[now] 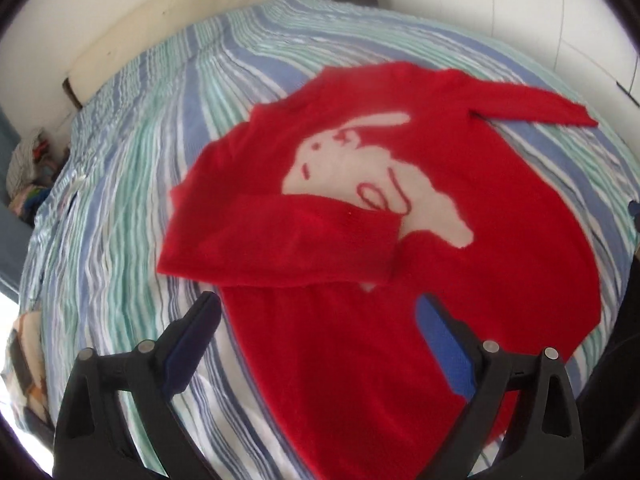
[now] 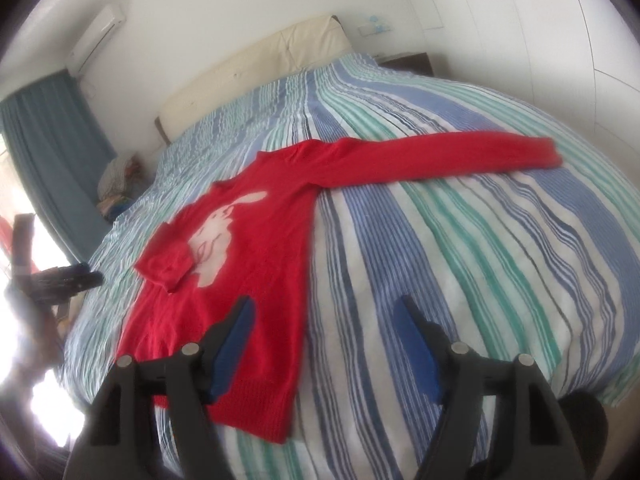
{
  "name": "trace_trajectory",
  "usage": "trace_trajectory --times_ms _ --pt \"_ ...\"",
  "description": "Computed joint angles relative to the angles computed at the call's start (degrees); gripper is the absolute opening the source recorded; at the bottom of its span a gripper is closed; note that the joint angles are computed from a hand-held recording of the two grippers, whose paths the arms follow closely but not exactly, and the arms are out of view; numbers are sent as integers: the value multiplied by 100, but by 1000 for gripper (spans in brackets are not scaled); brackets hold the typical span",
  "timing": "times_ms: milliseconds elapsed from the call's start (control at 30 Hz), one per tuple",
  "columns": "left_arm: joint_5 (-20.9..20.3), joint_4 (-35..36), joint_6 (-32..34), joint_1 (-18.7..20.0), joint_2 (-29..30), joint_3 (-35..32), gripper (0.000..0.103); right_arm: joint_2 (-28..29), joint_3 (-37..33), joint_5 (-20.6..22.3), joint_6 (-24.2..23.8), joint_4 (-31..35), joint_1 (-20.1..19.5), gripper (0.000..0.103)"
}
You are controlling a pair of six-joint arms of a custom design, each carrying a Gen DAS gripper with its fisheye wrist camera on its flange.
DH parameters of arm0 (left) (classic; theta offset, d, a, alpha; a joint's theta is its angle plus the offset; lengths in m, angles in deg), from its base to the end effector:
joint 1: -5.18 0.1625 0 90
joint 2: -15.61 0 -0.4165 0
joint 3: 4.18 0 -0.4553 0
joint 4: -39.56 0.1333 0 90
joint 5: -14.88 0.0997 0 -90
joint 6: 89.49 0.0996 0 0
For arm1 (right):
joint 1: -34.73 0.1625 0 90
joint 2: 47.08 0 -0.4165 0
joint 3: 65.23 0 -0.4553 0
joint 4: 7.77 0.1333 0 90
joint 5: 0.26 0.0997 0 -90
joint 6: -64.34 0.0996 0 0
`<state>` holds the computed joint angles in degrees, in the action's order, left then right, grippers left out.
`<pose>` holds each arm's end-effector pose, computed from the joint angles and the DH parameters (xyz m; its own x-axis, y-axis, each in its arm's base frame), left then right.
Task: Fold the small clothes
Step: 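Grasp the other sleeve cuff with the left gripper and pull it outward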
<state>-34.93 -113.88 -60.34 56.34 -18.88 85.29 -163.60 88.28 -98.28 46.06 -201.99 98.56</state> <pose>-0.2941 -0.6803 -0.0351 -0.2695 0.7291 -0.6291 0.8606 0.4755 0.1824 -0.0283 -0.3284 0.3150 -0.8435 0.4154 0.3405 -0.0989 0.5030 -0.8586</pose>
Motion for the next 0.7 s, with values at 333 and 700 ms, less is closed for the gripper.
trace_trajectory --times_ms 333,700 --pt "-89 593 224 229 889 -945 9 112 125 -336 72 -239 284 73" --pt "440 -121 -2802 1130 -596 -1317 9 232 182 -467 -95 -464 440 73"
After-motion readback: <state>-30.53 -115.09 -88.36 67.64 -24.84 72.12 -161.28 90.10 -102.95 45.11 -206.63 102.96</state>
